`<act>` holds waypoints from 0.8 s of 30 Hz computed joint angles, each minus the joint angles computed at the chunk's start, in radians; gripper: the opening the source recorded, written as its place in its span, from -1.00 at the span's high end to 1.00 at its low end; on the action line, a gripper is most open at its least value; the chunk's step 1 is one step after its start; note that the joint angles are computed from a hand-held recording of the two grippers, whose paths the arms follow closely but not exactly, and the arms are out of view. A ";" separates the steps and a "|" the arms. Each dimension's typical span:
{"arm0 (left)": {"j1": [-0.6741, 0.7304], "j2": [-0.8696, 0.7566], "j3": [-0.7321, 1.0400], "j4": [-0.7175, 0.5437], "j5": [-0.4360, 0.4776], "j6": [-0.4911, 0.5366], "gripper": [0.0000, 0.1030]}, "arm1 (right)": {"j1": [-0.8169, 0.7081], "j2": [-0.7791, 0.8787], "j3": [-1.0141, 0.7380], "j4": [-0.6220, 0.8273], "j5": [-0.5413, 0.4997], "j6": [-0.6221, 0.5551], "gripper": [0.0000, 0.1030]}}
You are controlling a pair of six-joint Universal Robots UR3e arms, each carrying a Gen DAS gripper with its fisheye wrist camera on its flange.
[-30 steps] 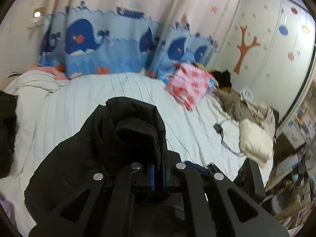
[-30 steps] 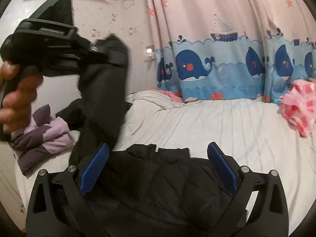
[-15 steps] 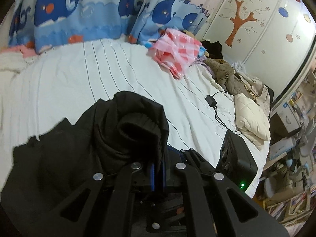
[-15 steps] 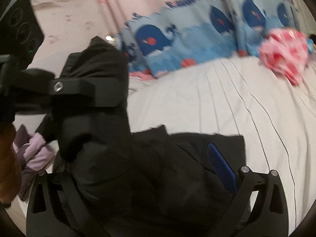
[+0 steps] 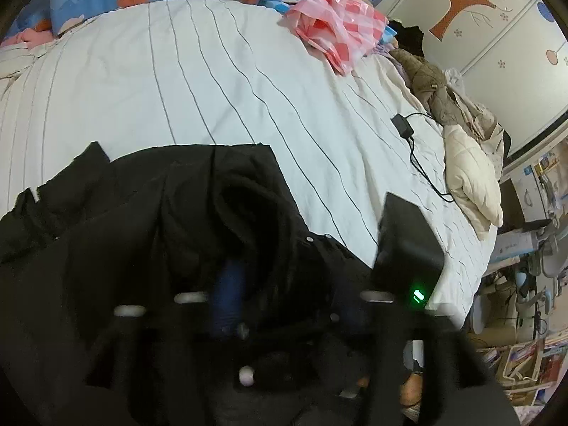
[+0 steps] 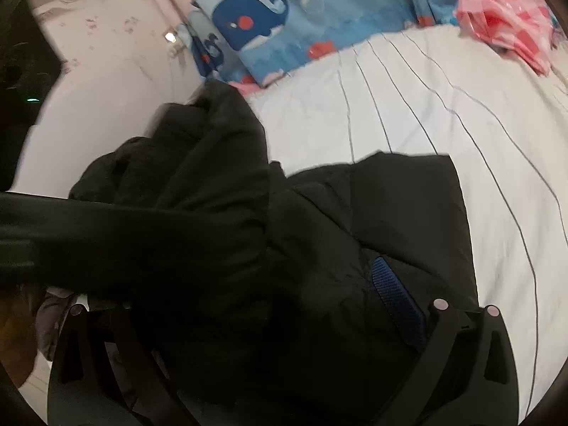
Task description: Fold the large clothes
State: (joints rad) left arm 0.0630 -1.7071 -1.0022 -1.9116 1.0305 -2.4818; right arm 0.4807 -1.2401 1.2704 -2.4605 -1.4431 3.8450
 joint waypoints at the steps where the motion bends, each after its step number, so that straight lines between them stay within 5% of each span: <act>1: 0.005 -0.004 0.019 -0.010 0.008 -0.014 -0.45 | -0.002 -0.001 0.004 0.009 0.004 0.011 -0.86; 6: 0.136 -0.003 0.175 -0.195 -0.045 0.010 -0.58 | -0.047 -0.042 0.109 -0.071 0.073 0.048 -0.86; 13: 0.402 0.176 -0.053 -0.190 -0.034 0.159 -0.67 | -0.077 -0.081 0.177 -0.204 0.155 0.098 -0.85; 16: 0.553 0.210 -0.163 -0.197 -0.034 0.204 -0.67 | -0.117 -0.098 0.255 -0.295 0.237 0.130 -0.10; 17: 0.614 0.209 -0.196 -0.194 -0.036 0.209 -0.67 | -0.129 -0.119 0.298 -0.330 0.256 0.145 0.37; 18: 0.663 0.202 -0.218 -0.188 -0.039 0.211 -0.67 | -0.140 -0.131 0.315 -0.344 0.265 0.149 0.62; 24: 0.899 0.159 -0.228 -0.241 -0.123 0.267 -0.67 | -0.144 -0.173 0.276 -0.341 0.216 0.119 0.84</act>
